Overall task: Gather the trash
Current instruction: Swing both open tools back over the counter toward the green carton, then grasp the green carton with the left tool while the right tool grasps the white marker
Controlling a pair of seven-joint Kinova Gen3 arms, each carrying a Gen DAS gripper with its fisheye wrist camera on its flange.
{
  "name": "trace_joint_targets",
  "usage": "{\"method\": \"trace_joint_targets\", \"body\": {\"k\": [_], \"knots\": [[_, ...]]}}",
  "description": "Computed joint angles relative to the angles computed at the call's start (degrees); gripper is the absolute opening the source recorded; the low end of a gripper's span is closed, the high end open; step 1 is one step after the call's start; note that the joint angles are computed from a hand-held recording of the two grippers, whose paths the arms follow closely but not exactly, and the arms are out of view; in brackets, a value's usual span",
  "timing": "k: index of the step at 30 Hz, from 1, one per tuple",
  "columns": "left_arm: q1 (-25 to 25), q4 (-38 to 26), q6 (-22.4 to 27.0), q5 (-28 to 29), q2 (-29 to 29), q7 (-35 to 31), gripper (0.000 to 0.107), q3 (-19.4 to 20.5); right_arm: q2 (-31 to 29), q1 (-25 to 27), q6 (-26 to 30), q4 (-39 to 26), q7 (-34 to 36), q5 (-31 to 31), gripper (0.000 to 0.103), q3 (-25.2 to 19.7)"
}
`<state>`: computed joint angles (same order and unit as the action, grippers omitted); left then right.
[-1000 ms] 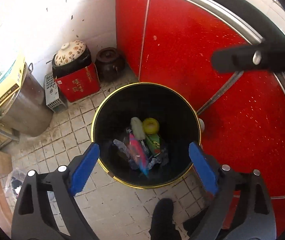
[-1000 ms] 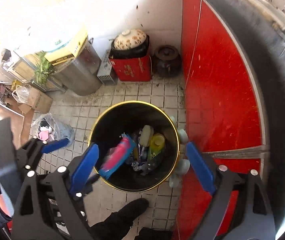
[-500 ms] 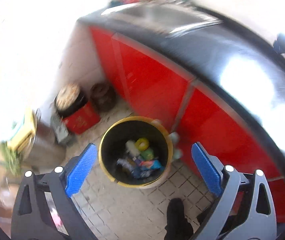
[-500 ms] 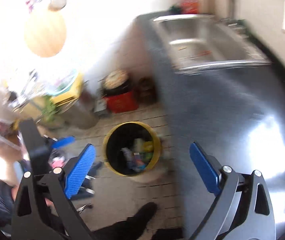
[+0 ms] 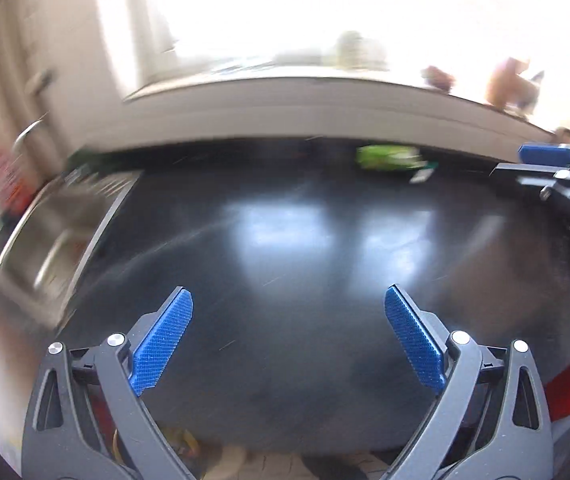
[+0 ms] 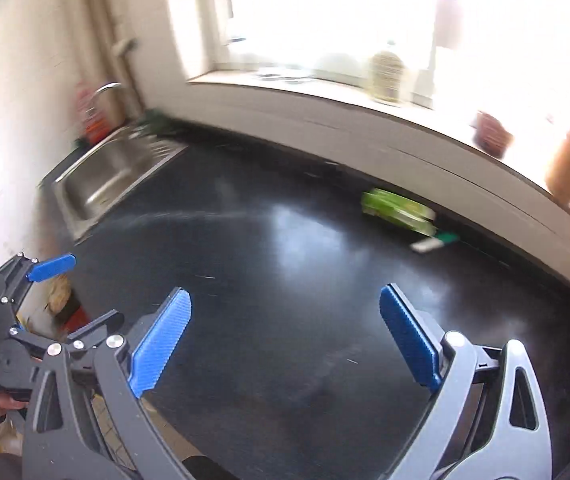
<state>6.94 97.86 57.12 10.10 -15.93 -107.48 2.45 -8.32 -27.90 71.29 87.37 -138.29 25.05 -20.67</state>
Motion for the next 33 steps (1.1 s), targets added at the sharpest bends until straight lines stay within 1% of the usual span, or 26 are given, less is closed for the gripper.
{"method": "trace_joint_targets", "body": {"k": [2, 4, 6, 7, 10, 13, 14, 16, 18, 22, 26, 28, 29, 32, 33], "knots": [[1.5, -2.14, 0.09, -0.13, 2.16, 0.25, 0.094, 2.59, -3.39, 1.96, 0.64, 2.34, 1.11, -2.63, 0.092, 3.0], [3.5, -4.01, -0.11, -0.09, 4.45, -0.15, 0.094, 4.67, -6.51, 4.62, 0.7, 4.61, 1.17, -4.07, 0.092, 4.43], [5.06, -5.12, -0.47, -1.38, 5.9, 0.65, 0.094, 6.78, -9.04, 6.76, -0.19, 6.69, 2.52, -5.49, 0.092, 6.19], [5.95, -5.99, -0.65, -2.43, 7.21, 0.86, 0.094, 7.91, -9.21, 7.72, -0.85, 7.21, 2.61, -5.74, 0.092, 6.28], [8.0, -6.93, -1.8, -4.71, 9.51, 1.56, 0.094, 9.39, -10.38, 10.25, -2.46, 8.58, 5.13, -7.28, 0.092, 8.19], [9.45, -8.72, -2.89, -5.18, 12.73, 0.27, 0.094, 9.15, -10.38, 12.27, -3.44, 8.84, 7.81, -8.84, 0.092, 9.2], [9.78, -8.98, -3.5, -5.25, 13.38, -0.51, 0.094, 8.96, -9.9, 12.87, -4.29, 9.11, 9.36, -9.58, 0.092, 10.18], [10.57, -10.27, -4.8, -6.06, 15.76, -1.82, 0.094, 9.05, -8.46, 14.19, -5.51, 8.74, 11.31, -10.75, 0.092, 10.97], [11.14, -11.73, -6.08, -6.72, 18.3, -3.17, 0.094, 8.98, -6.7, 15.61, -7.49, 8.73, 13.91, -12.48, 0.092, 12.67], [12.09, -16.22, -8.35, -7.28, 25.08, -6.97, 0.094, 8.94, -1.65, 18.45, -10.94, 7.82, 17.9, -15.7, 0.092, 15.96], [13.67, -20.35, -11.97, -9.75, 31.71, -10.74, 0.094, 8.74, 5.51, 21.22, -14.69, 6.02, 20.85, -17.75, 0.091, 18.87], [14.56, -23.59, -12.43, -11.02, 35.62, -12.42, 0.094, 8.54, 9.61, 22.52, -16.46, 4.61, 22.29, -19.06, 0.09, 20.08], [14.42, -24.65, -13.09, -10.74, 37.06, -13.8, 0.094, 8.73, 11.43, 23.09, -16.97, 3.85, 22.98, -19.66, 0.09, 20.53], [15.07, -29.49, -13.53, -11.2, 42.5, -17.29, 0.094, 8.68, 17.43, 24.29, -18.53, 1.33, 23.99, -20.58, 0.086, 21.46], [14.83, -31.07, -13.72, -10.93, 44.46, -19.38, 0.094, 9.13, 18.74, 24.6, -18.87, 0.85, 24.37, -20.92, 0.084, 21.62]]}}
